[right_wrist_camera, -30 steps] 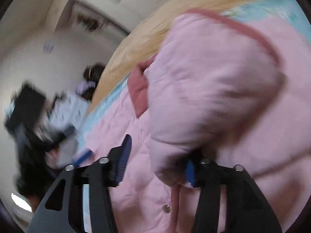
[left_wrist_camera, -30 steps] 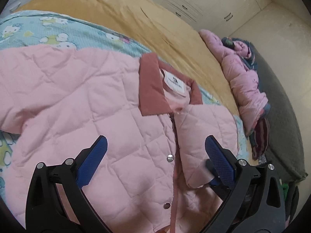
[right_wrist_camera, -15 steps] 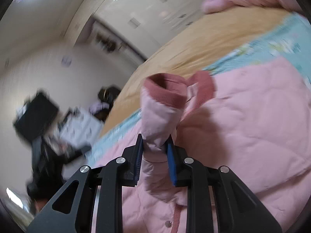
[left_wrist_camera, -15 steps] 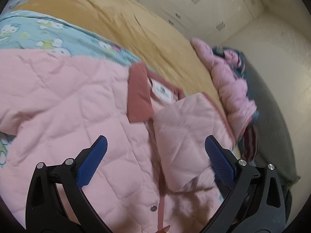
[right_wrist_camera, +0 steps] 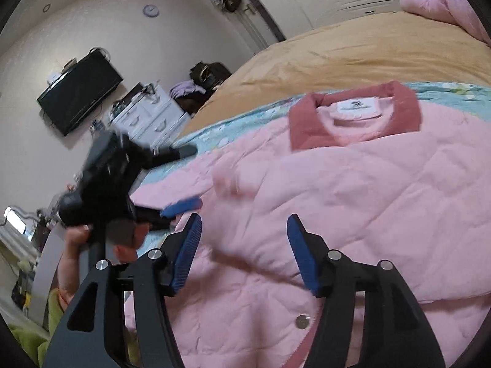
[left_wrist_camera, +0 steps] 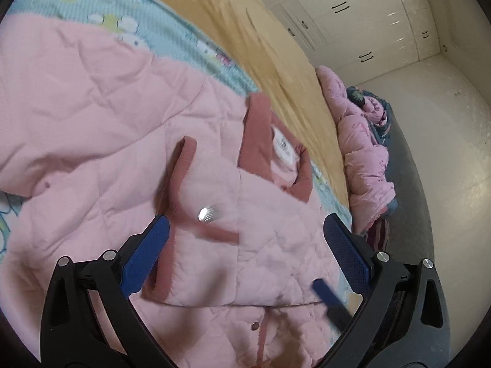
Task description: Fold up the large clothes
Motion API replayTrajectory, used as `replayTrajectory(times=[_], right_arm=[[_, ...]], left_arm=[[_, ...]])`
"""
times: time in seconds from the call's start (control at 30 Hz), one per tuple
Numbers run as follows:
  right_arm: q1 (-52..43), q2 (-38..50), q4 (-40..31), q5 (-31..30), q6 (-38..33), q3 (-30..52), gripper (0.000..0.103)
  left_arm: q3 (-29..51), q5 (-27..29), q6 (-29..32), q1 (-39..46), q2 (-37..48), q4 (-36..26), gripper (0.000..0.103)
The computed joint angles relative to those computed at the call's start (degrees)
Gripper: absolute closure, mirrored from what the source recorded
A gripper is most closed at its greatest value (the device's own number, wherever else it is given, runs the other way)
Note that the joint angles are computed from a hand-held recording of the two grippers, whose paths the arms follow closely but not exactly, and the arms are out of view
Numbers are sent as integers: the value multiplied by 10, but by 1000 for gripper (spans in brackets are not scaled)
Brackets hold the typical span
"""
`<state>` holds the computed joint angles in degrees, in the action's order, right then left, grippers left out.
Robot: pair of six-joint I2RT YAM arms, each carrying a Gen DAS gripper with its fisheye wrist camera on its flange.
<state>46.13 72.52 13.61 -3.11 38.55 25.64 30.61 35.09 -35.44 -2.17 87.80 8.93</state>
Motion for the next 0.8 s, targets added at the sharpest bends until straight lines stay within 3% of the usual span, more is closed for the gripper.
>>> replayTrajectory(times=[0.17, 0.27, 0.37, 0.43, 0.53, 0.7, 0.8], right_arm=[[-56, -28, -13, -6, 22, -9, 45], [-94, -46, -16, -13, 21, -21, 45], [-125, -72, -26, -6, 20, -36, 45], [-154, -88, -21, -19, 25, -50, 45], [-188, -109, -18, -32, 31, -67, 45], [-233, -143, -25, -46, 33, -83, 45], [-270, -180, -43, -60, 27, -94, 45]], left_arm=[[-22, -47, 16, -23, 31, 18, 9], [-38, -82, 38, -50, 25, 29, 15], [-37, -161, 62, -96, 6, 4, 39], [-39, -197, 74, -119, -6, -7, 70], [-42, -239, 91, -138, -22, -11, 96], [-51, -250, 112, -142, -40, 11, 100], [-61, -243, 109, -140, -97, 14, 100]])
